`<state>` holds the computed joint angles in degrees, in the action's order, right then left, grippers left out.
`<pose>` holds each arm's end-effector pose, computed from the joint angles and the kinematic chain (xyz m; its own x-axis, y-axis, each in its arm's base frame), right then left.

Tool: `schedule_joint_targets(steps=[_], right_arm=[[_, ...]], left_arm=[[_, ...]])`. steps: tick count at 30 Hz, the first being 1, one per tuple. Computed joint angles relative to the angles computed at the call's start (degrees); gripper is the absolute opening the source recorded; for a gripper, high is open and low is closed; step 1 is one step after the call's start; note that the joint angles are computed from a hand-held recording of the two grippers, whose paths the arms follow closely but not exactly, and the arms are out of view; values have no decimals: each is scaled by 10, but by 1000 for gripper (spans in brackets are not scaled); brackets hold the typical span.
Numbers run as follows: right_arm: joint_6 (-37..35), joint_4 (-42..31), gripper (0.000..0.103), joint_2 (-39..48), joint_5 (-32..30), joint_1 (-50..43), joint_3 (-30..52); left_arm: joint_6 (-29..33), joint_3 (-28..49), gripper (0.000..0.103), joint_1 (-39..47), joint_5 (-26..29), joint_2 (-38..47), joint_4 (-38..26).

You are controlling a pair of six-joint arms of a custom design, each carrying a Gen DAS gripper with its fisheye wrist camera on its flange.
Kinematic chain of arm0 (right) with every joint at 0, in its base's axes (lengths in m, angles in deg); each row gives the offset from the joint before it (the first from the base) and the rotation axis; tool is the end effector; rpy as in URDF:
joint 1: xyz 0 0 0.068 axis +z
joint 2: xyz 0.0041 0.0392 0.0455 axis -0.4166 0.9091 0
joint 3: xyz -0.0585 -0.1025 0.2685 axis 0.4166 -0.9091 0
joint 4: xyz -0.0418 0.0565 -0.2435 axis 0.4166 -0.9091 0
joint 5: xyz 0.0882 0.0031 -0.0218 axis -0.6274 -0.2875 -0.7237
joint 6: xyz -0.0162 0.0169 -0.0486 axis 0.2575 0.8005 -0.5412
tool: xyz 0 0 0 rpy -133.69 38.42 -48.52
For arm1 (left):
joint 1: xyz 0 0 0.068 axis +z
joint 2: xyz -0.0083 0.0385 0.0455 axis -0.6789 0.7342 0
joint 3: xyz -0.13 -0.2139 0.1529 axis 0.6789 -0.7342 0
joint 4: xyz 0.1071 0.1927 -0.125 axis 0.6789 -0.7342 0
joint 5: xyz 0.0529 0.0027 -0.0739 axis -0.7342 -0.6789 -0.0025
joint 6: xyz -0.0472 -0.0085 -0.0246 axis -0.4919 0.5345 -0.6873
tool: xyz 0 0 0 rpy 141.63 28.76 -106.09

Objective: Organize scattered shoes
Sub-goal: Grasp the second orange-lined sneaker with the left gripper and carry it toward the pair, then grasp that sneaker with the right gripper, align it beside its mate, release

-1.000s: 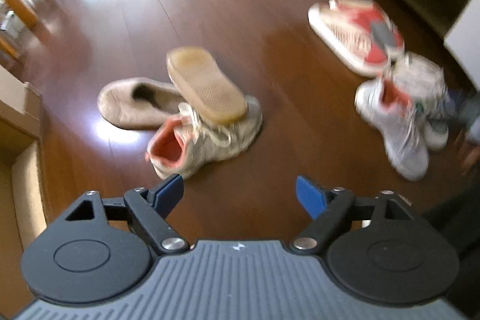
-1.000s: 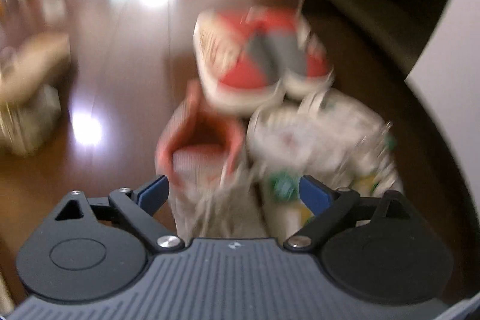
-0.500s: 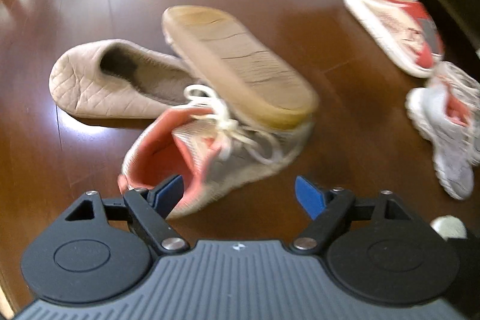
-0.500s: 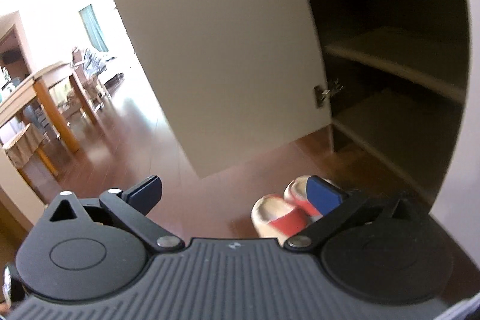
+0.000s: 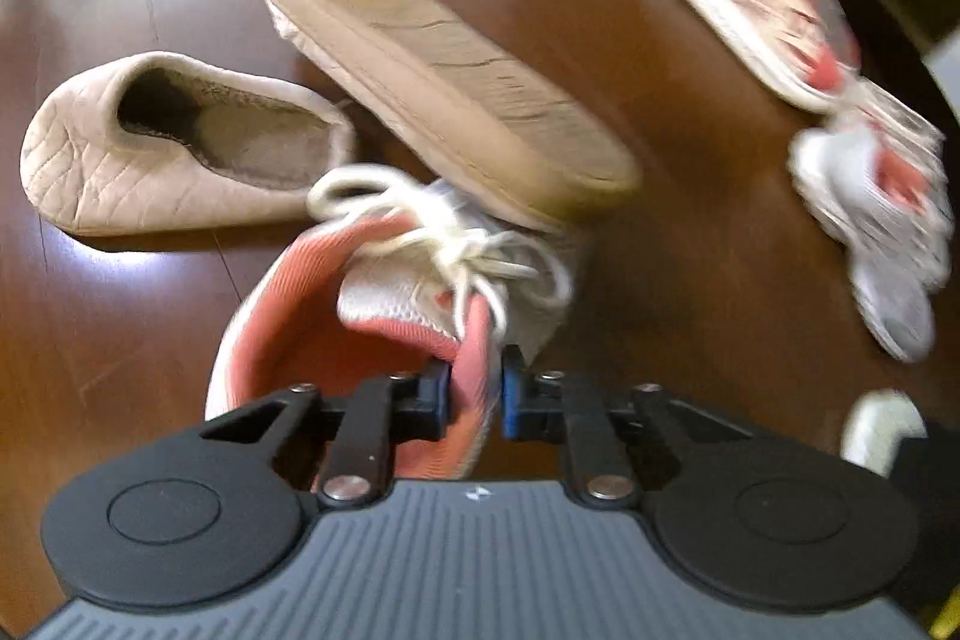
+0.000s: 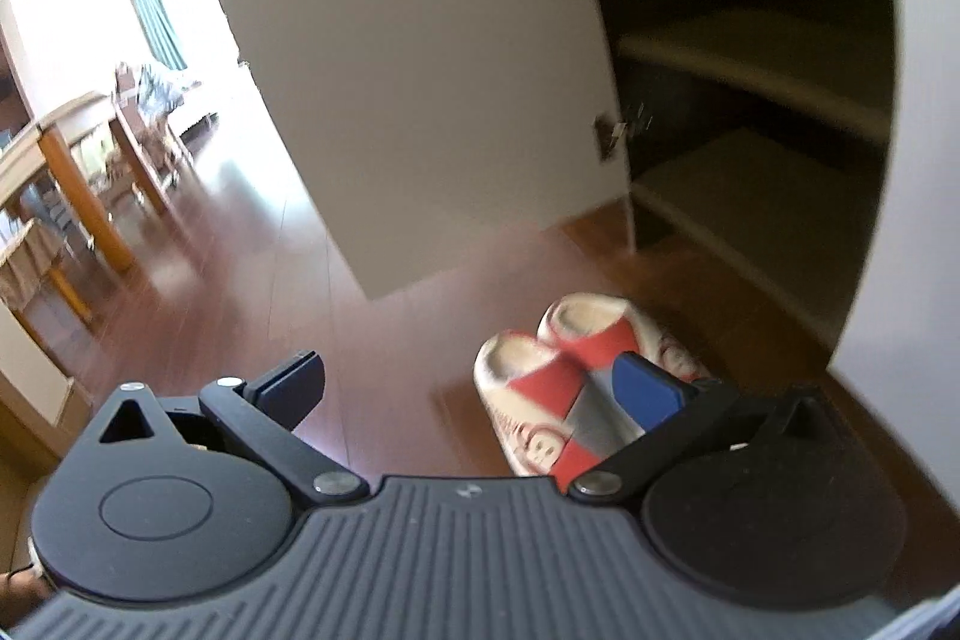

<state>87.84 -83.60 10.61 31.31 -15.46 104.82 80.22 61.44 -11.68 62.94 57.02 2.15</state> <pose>0.3062 0.0538 0.3389 -0.5866 0.1634 -0.7932 -0.1127 0.9534 0.2798 0.2180 0.1196 0.1827 -0.9552 0.1283 -0.2667 0.1712 0.9746 -0.1441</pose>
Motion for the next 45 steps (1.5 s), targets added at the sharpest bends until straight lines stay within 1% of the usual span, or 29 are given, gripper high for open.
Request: schedule_joint_targets(steps=[2,4,7,8,9,12,13,14,16,17,18,19,21,23,24,25,27,28,30,31,32,33,35,37,40,42,43,44,45], right_arm=[[-8,-12,102,-40,13,-14,-3],[-5,-25,102,-69,12,-30,-2],[-5,-42,102,-102,-6,-54,10],[-10,-40,102,-109,-11,-58,10],[-44,-26,102,-118,-6,-57,4],[-124,13,102,-132,59,-30,-16],[-139,25,102,-132,58,-28,-24],[-141,28,102,-131,46,-31,-27],[-129,26,102,-119,16,-45,-30],[-121,23,102,-110,5,-53,-29],[-113,19,102,-101,-7,-60,-28],[-106,13,102,-95,-25,-70,-27],[-92,-3,102,-85,-67,-94,-23],[-102,-3,102,-75,-94,-108,-34],[-124,-3,102,-67,-112,-114,-46],[-157,-5,102,-54,-132,-118,-61],[-229,-22,102,-18,-180,-117,-86],[-255,-37,102,3,-196,-112,-89],[-286,-69,101,47,-219,-90,-91],[-293,-81,101,76,-233,-71,-99],[-289,-80,101,95,-240,-55,-107],[-277,-65,101,111,-239,-33,-122],[-255,-23,101,135,-233,11,-161],[-230,42,101,152,-195,67,-197],[-204,137,101,192,-114,166,-221],[-203,173,101,218,-66,216,-218],[-203,200,100,241,-27,248,-215],[-205,220,97,263,13,272,-210],[-208,236,88,283,51,292,-204]], left_arm=[[55,-8,16,5,-6,-62,-65],[118,-9,16,7,-8,-124,-132],[206,15,16,-35,-14,-205,-236],[211,26,17,-63,-15,-219,-255],[206,37,17,-97,-15,-227,-267],[180,49,20,-233,-32,-241,-258],[170,50,20,-289,-45,-230,-238],[163,55,21,-351,-61,-211,-214],[165,63,25,-437,-88,-160,-168],[166,61,28,-463,-96,-143,-149],[167,61,28,-488,-103,-122,-127],[170,66,30,-514,-110,-95,-105],[168,83,33,-523,-114,-58,-88],[150,111,36,-516,-124,-43,-92],[135,117,39,-512,-130,-48,-93],[115,122,45,-509,-142,-60,-100],[63,132,47,-509,-180,-91,-124],[26,144,48,-508,-188,-108,-150],[-57,182,48,-503,-191,-137,-215],[-99,203,51,-501,-192,-149,-247],[-141,227,56,-499,-194,-158,-280],[-180,250,59,-497,-193,-164,-309],[-273,298,60,-486,-187,-174,-370],[-335,325,60,-462,-167,-187,-409],[-372,330,60,-400,-125,-224,-428],[-369,323,60,-373,-120,-237,-425],[-362,323,60,-362,-120,-240,-424],[-354,323,60,-351,-121,-241,-423],[-346,323,60,-340,-121,-241,-421]])
